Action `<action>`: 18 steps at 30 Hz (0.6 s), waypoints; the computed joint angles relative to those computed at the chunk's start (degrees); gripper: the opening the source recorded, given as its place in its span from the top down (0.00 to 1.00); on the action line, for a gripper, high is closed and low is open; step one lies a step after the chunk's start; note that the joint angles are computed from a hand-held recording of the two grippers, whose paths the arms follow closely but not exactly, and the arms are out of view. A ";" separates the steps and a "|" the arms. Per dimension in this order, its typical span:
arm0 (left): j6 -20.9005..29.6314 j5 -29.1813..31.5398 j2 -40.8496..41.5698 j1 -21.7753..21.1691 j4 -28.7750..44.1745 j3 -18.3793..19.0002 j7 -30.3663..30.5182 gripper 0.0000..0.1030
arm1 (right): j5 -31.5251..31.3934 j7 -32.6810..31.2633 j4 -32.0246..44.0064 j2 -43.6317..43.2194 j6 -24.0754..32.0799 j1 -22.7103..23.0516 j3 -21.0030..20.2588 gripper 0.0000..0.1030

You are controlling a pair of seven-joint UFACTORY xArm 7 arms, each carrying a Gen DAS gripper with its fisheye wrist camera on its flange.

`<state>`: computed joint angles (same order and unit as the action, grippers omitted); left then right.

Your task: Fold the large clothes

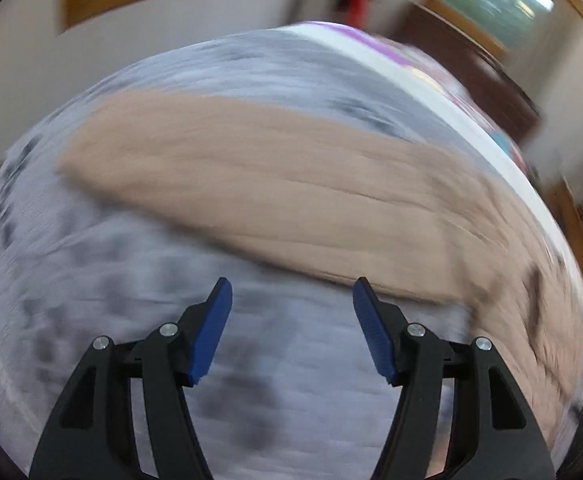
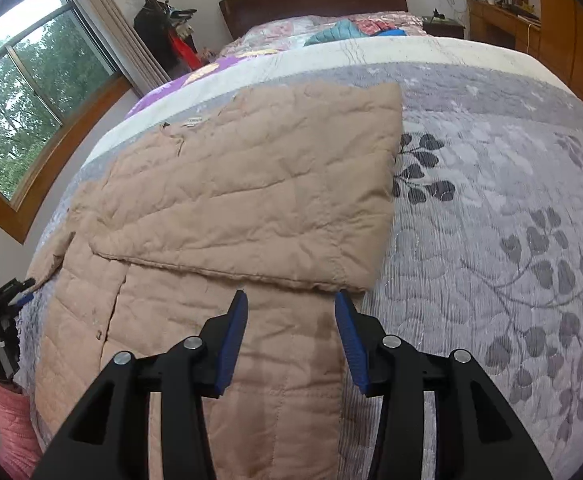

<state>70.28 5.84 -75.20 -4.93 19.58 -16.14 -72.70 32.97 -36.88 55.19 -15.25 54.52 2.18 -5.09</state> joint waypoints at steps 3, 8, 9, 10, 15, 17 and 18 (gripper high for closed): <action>5.44 2.12 -10.91 2.50 -4.37 4.67 0.35 0.39 | -0.58 0.54 -0.31 -0.13 -0.52 0.01 0.35 0.56; 1.88 3.59 -19.78 8.43 -9.22 10.76 4.01 0.39 | -2.05 1.90 -1.36 -0.45 -1.49 0.24 1.02 0.56; 0.88 3.56 -19.61 9.54 -9.61 11.16 4.74 0.39 | -2.41 2.29 -1.58 -0.57 -1.79 0.30 1.13 0.56; -0.36 3.62 -19.66 10.85 -10.26 12.22 5.51 0.39 | -2.88 2.64 -1.78 -0.58 -2.08 0.30 1.19 0.56; -5.40 2.72 -19.42 16.55 -12.54 14.08 7.63 0.48 | -3.76 3.99 -1.80 0.36 -2.48 0.51 1.13 0.56; -5.18 2.56 -18.14 18.11 -12.21 13.09 7.96 0.59 | -3.93 4.32 -1.77 0.95 -2.61 0.56 1.26 0.56; -5.14 2.64 -17.37 18.57 -12.00 12.68 8.28 0.66 | -4.02 4.55 -1.82 1.33 -2.78 0.61 1.42 0.56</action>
<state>65.15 8.49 -92.57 13.64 7.58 -3.46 -64.42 28.95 -32.33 53.36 -13.91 51.74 2.80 -3.67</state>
